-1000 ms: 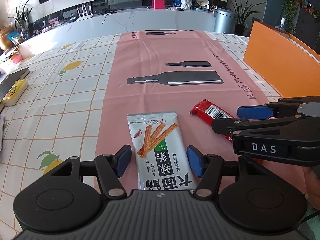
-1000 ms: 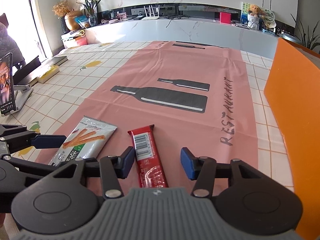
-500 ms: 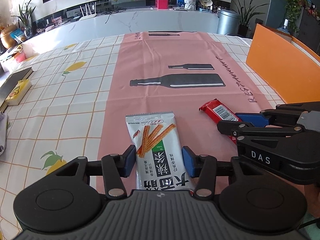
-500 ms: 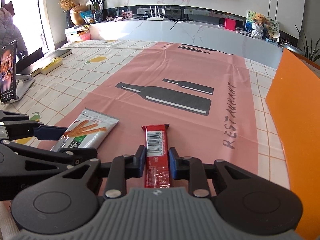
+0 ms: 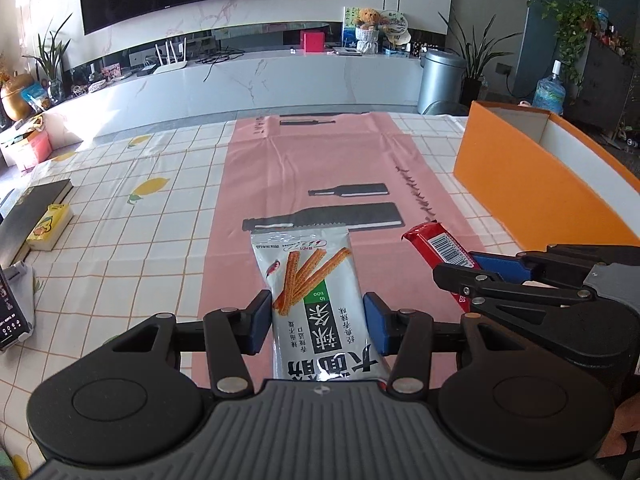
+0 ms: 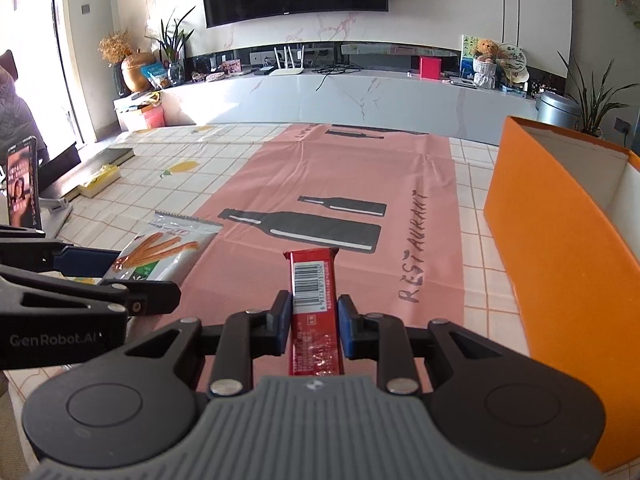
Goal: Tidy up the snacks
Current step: 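Carry the breadstick bag and red bar together over the orange box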
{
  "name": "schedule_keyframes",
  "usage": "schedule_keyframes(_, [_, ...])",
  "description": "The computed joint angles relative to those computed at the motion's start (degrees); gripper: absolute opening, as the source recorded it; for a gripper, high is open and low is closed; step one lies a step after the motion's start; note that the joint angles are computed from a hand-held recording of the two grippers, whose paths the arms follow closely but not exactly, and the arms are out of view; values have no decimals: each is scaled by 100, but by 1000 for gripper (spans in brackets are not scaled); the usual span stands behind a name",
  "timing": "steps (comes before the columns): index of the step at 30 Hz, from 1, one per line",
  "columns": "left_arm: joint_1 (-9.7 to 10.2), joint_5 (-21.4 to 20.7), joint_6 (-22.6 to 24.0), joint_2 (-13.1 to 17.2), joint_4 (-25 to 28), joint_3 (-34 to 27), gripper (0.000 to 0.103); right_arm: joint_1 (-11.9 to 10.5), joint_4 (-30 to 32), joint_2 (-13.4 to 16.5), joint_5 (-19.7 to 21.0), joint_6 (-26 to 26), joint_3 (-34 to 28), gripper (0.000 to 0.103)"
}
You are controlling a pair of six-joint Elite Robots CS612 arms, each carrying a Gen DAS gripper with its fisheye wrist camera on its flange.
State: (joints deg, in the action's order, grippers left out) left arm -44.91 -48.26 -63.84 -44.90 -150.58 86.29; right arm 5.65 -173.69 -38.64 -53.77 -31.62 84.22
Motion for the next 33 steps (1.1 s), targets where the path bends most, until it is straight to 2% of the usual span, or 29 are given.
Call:
schedule_keyframes(9, [-87, 237, 640, 55, -576, -377, 55, -272, -446, -331, 184, 167, 254, 21])
schedule_keyframes(16, [-18, 1, 1384, 287, -1288, -892, 55, -541, -290, -504, 406, 242, 152, 21])
schedule_keyframes(20, [89, -311, 1767, 489, -1400, -1334, 55, -643, -312, -495, 169, 134, -55, 21])
schedule_keyframes(24, [182, -660, 2248, 770, -1308, -1881, 55, -689, 23, -400, -174, -50, -388, 22])
schedule_keyframes(28, [284, -1057, 2683, 1087, -1058, -2480, 55, -686, 407, -229, -583, -250, -781, 22])
schedule_keyframes(33, [457, -1659, 2942, 1489, -509, -3232, 55, -650, 1198, 48, -966, -525, -1400, 21])
